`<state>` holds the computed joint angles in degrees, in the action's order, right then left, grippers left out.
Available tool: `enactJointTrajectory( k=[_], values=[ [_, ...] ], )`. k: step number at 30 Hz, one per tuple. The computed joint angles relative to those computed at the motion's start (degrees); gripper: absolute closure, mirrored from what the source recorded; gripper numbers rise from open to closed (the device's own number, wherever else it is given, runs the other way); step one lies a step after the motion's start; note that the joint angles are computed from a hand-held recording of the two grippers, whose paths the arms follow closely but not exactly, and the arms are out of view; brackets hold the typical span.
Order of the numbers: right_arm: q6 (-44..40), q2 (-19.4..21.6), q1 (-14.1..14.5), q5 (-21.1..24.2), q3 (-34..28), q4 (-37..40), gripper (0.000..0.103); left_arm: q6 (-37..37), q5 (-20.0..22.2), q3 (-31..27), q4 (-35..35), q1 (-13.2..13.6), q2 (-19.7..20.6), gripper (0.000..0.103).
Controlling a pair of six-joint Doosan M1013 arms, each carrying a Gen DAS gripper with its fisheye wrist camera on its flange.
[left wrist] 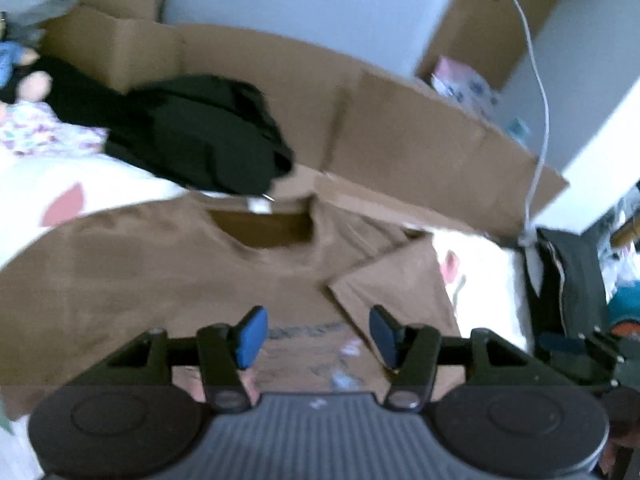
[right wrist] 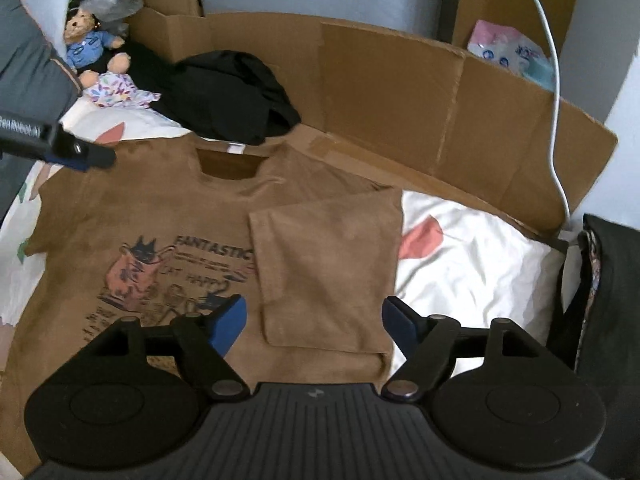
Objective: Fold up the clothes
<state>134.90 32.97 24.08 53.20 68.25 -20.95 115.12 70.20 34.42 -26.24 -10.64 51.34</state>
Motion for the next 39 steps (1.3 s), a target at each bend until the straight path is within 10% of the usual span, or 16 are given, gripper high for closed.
enactJointTrajectory(
  k=[13,27,39],
  values=[
    [-7.7,3.0,0.1,8.3,-14.2,2.7,0.008,-10.8,13.1,-25.8,4.2,3.5,7.7,0.038],
    [-20.1,10.0,-0.9,15.0,-27.2,12.7,0.008,-20.7,-0.3,3.2,16.4,2.9,-11.2,0.038],
    [-12.3,3.1,2.5,10.3,-21.4,9.2,0.008,-21.7,-1.6,5.6,14.9,4.3,-12.5,0.036]
  ],
)
